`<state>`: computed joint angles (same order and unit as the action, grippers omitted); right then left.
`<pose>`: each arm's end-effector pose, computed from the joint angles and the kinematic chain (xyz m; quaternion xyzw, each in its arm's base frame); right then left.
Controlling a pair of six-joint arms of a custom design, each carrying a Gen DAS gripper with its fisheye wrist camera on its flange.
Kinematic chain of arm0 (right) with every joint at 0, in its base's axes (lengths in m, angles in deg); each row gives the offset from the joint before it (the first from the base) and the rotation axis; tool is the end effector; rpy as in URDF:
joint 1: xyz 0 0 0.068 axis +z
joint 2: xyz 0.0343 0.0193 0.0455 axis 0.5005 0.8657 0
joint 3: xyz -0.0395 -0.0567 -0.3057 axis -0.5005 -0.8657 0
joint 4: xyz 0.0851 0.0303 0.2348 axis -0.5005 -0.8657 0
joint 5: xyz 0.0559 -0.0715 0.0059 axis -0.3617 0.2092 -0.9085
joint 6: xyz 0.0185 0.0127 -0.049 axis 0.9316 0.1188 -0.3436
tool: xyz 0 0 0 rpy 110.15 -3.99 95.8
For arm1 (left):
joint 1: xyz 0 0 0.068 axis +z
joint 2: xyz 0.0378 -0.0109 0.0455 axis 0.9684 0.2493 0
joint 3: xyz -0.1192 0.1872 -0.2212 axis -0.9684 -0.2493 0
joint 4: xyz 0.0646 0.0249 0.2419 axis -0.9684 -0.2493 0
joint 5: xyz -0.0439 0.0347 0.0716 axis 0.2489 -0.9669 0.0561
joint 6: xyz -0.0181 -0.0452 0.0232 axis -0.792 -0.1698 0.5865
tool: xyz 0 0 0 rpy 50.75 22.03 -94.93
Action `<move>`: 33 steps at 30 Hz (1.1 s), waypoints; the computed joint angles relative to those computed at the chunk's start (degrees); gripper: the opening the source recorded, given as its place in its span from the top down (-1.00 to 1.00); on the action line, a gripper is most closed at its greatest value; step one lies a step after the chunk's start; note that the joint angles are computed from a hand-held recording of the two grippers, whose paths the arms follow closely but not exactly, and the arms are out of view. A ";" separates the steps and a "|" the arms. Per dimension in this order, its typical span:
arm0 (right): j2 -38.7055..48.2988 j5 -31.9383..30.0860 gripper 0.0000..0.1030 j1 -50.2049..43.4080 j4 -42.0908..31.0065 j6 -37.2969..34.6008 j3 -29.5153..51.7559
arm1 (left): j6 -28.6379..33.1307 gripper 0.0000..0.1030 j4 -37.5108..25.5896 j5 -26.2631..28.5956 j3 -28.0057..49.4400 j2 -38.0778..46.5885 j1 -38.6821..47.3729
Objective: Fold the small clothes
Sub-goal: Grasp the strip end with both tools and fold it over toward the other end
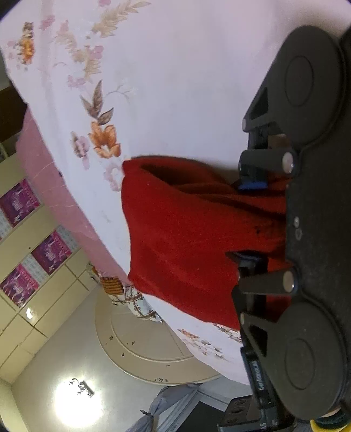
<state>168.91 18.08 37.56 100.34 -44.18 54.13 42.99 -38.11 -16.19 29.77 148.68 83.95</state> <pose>0.2361 0.0414 0.1949 0.1551 0.8823 0.2768 0.3477 0.3454 0.0289 0.2105 0.0979 0.9191 -0.2741 0.2655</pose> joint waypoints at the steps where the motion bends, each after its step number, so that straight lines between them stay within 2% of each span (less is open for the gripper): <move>1: -0.46 0.42 0.25 0.32 0.11 0.36 -0.13 | 0.48 -0.06 -0.50 0.10 0.16 -0.38 -0.02; 6: -2.81 2.61 0.26 1.82 -1.18 1.68 0.10 | 2.19 0.04 -1.96 0.57 0.55 -2.22 0.36; 10: -5.15 3.67 0.26 3.33 -2.78 2.56 1.09 | 3.55 0.05 -2.37 1.04 -0.14 -5.35 0.63; 19: -7.09 7.28 0.26 10.41 -4.72 5.12 5.56 | 10.26 0.07 -11.94 4.23 5.36 -8.32 7.56; 25: -1.22 11.80 0.26 19.98 -2.28 9.26 11.27 | 19.83 0.07 -22.31 7.06 13.88 -5.33 18.73; 31: 10.08 17.96 0.26 30.68 0.06 12.95 21.26 | 29.50 0.07 -31.04 8.69 26.34 3.30 29.20; 33: 14.00 19.80 0.26 33.45 0.29 14.99 25.02 | 30.98 0.07 -32.80 8.66 30.17 6.35 31.14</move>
